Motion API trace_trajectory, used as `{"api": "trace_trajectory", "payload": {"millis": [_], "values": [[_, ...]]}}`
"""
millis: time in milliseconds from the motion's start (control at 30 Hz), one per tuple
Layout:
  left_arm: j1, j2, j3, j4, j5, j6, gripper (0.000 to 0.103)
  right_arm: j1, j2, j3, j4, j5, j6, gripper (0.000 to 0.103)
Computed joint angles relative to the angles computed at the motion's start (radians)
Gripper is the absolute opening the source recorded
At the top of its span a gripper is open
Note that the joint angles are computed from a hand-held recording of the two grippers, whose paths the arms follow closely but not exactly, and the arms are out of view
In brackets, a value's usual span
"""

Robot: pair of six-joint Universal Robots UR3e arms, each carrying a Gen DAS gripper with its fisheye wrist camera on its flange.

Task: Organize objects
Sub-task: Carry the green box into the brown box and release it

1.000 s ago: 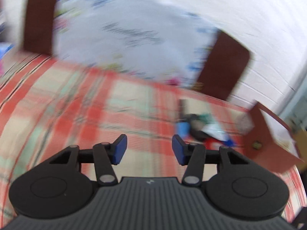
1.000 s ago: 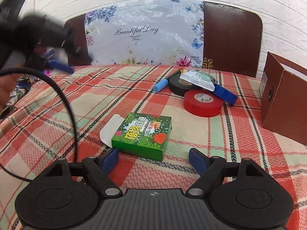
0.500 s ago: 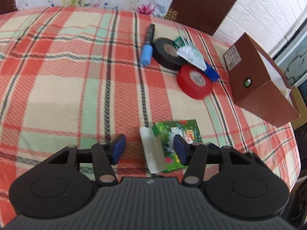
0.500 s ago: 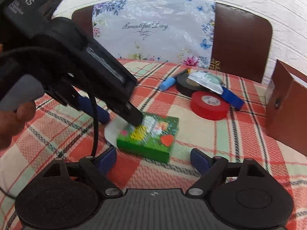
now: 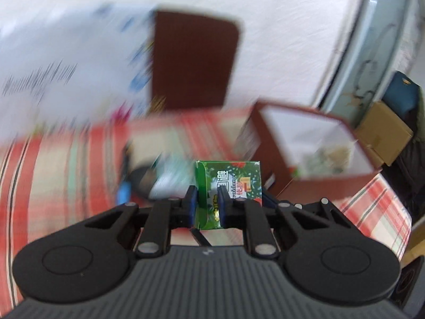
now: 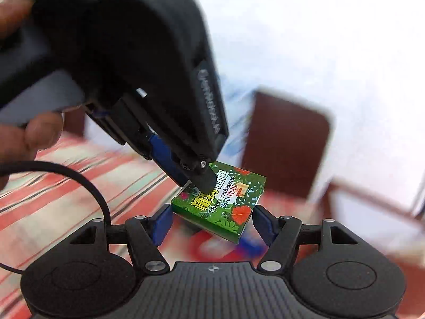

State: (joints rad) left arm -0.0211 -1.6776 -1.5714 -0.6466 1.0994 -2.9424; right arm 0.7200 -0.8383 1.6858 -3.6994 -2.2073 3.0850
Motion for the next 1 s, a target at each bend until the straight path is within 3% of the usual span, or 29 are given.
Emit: {"api": "trace_trajectory", "payload": {"millis": [233,400,500,667,867,1000], "values": [[-0.249,-0.297,0.34,0.063,0.064,-0.08,0.018,-0.183,-0.142,0.283,-0.237,-0.017,-0.023,0.065],[-0.358,-0.507,0.595,-0.008,0.126,-0.119,0.018,-0.358,-0.222,0.493,-0.3,0.092,0.061,0.065],[-0.397,-0.59,0.734,-0.107,0.176,-0.137,0.02,-0.435,-0.234,0.555,-0.323,0.153,0.095,0.071],[-0.39,-0.523,0.609,-0.008,0.212,-0.155,0.02,-0.462,-0.223,0.608,-0.415,0.172,0.119,0.075],[-0.297,-0.301,0.244,0.234,0.227,-0.188,0.021,-0.374,-0.166,0.617,-0.545,0.12,0.122,0.075],[-0.176,-0.155,0.013,0.285,0.219,-0.214,0.021,-0.27,-0.098,0.527,-0.56,0.085,0.083,0.075]]}}
